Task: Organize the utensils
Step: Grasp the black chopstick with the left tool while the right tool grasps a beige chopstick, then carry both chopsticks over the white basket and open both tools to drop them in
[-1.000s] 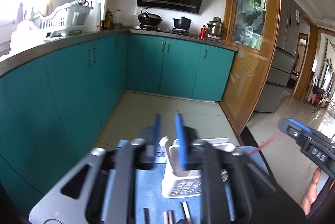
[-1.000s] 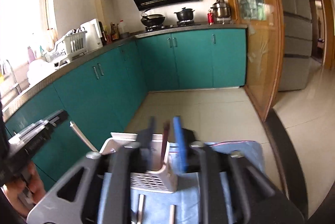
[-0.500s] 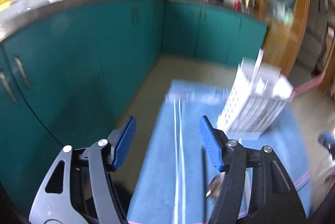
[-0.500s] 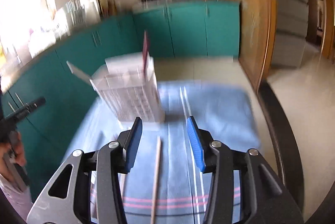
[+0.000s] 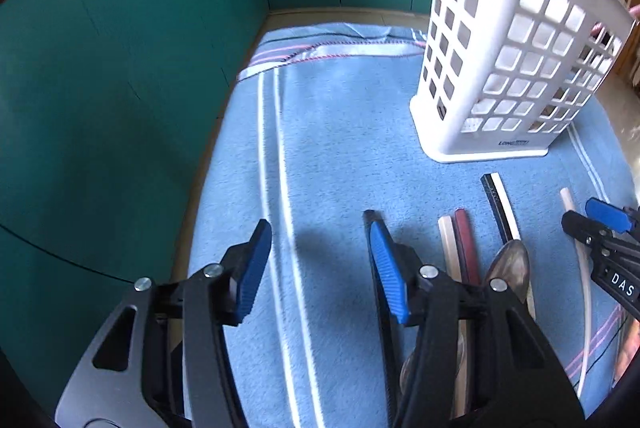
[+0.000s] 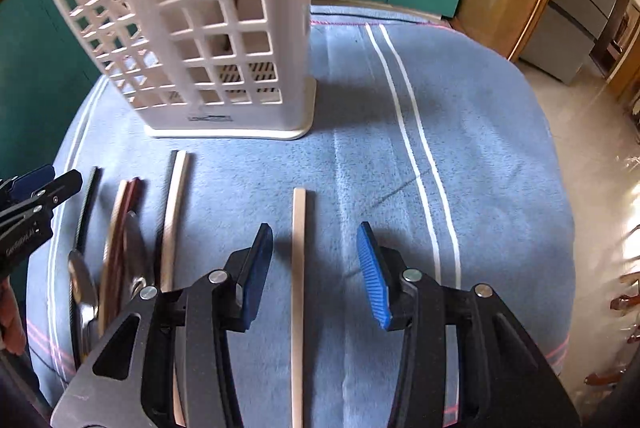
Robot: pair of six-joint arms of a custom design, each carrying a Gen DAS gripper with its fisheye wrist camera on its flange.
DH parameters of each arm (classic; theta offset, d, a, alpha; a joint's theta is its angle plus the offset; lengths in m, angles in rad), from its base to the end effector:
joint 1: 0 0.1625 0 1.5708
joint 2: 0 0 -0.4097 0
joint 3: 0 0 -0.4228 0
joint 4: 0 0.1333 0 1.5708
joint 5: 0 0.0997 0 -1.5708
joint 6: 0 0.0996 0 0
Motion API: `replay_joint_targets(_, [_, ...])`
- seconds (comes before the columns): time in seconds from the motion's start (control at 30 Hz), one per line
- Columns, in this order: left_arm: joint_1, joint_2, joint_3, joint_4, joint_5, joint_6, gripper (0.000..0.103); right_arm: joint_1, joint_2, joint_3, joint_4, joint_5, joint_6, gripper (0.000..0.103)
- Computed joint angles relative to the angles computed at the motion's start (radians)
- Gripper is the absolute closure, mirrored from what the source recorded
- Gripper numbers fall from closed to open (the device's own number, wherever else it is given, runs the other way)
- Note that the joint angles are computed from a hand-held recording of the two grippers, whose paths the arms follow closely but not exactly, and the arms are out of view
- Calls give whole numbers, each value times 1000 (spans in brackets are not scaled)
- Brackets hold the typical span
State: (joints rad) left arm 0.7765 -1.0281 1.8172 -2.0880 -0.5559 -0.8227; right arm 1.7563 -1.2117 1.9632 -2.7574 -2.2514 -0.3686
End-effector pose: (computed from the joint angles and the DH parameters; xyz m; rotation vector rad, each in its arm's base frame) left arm -0.2692 -0.5699 0.1359 0.1344 2.1744 -0.6683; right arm 0.1756 -0.5530 0.2292 0.4742 -2.3521 0.4491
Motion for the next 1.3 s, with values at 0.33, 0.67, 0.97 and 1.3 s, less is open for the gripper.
replay_joint_targets(0.33, [3, 42, -71, 134, -40, -46, 49, 19, 45, -42, 1, -34, -39, 60])
replay_joint_targets(0.67, [-4, 21, -27, -12, -106, 14, 95, 32, 10, 4, 1, 26, -22, 96])
replay_joint_targets(0.97, [-103, -81, 46, -67, -38, -11, 96, 71, -154, 55, 4, 104, -23, 96])
replay_joint_targets(1.3, [-235, -178, 94, -124, 87, 34, 97, 143, -333, 89, -1, 173, -44, 96])
